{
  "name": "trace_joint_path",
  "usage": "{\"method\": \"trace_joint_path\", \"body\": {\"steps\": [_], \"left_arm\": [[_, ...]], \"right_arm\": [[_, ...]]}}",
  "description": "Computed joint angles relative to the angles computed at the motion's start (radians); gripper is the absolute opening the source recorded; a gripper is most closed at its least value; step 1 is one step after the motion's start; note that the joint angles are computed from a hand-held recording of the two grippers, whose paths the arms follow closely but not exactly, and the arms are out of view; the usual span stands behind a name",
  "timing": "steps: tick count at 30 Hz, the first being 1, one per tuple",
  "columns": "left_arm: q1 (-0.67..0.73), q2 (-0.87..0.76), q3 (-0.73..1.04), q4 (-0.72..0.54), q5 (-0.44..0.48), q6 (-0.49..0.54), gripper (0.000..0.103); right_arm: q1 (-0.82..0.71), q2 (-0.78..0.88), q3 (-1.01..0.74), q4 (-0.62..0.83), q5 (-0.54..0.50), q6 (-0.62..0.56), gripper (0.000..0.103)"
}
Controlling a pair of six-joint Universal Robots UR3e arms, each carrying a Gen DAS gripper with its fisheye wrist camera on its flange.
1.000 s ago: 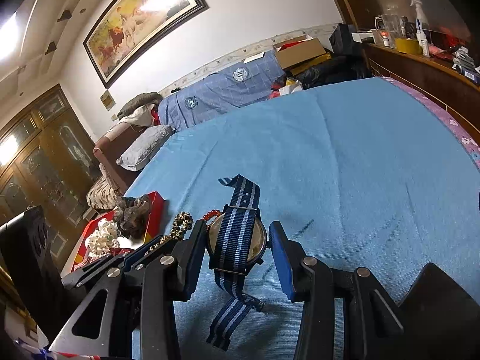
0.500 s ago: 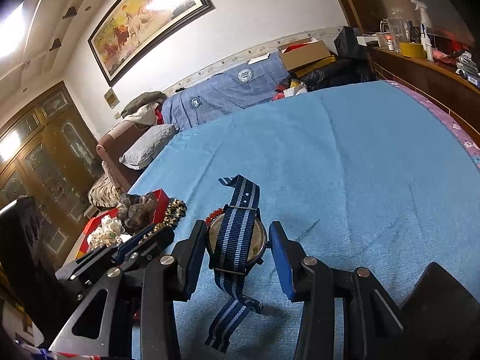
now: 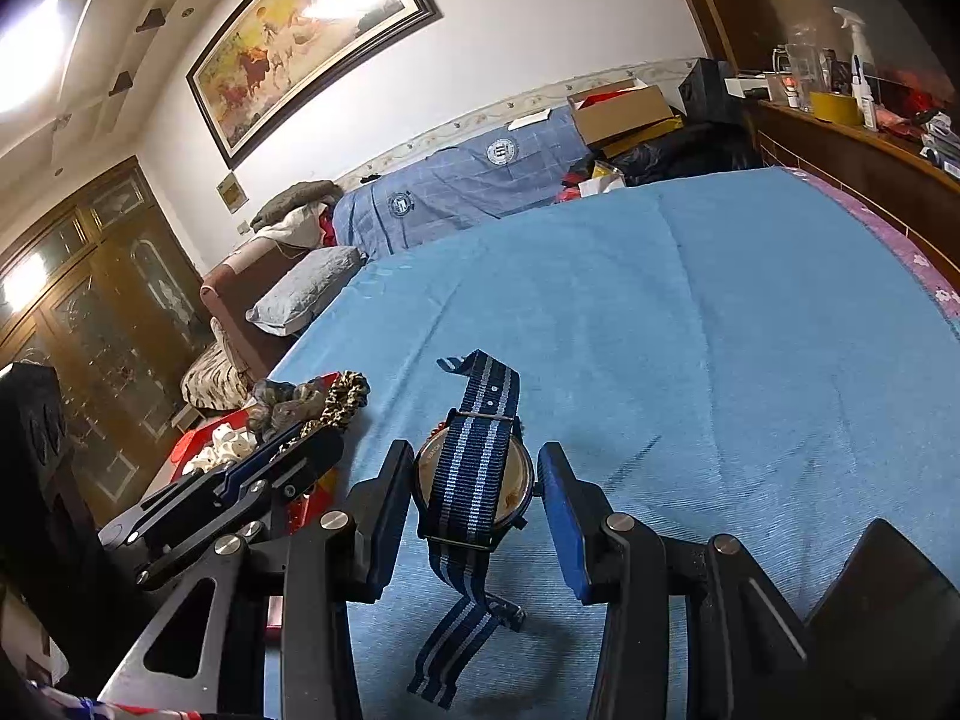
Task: Organize jewelry
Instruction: 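Lift and carry the watch and leopard scrunchie over the tray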
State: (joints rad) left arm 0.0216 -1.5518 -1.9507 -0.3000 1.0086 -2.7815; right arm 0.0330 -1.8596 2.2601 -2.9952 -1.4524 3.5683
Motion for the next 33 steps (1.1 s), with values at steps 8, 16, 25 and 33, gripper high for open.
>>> {"method": "trace_joint_path", "body": {"steps": [8,16,25,33], "left_arm": [[0.040,0.027,-0.007,-0.014,-0.043,-0.013,0.013],[0.112,0.068,-0.024,-0.059,-0.098,-0.011,0.013],[0.401,0.255,-0.092,-0.287,-0.292,0.120,0.013],[0.674,0.305,-0.044,-0.522,-0.401,0.281,0.014]], "right_arm": [[0.031,0.020,-0.018,-0.007,-0.036,0.011,0.047],[0.082,0.033,-0.044,-0.006,-0.088,0.052,0.047],[0.273,0.139,-0.234,0.051,-0.231,0.053,0.047],[0.435,0.322,-0.508,0.118,-0.309,0.026,0.047]]}}
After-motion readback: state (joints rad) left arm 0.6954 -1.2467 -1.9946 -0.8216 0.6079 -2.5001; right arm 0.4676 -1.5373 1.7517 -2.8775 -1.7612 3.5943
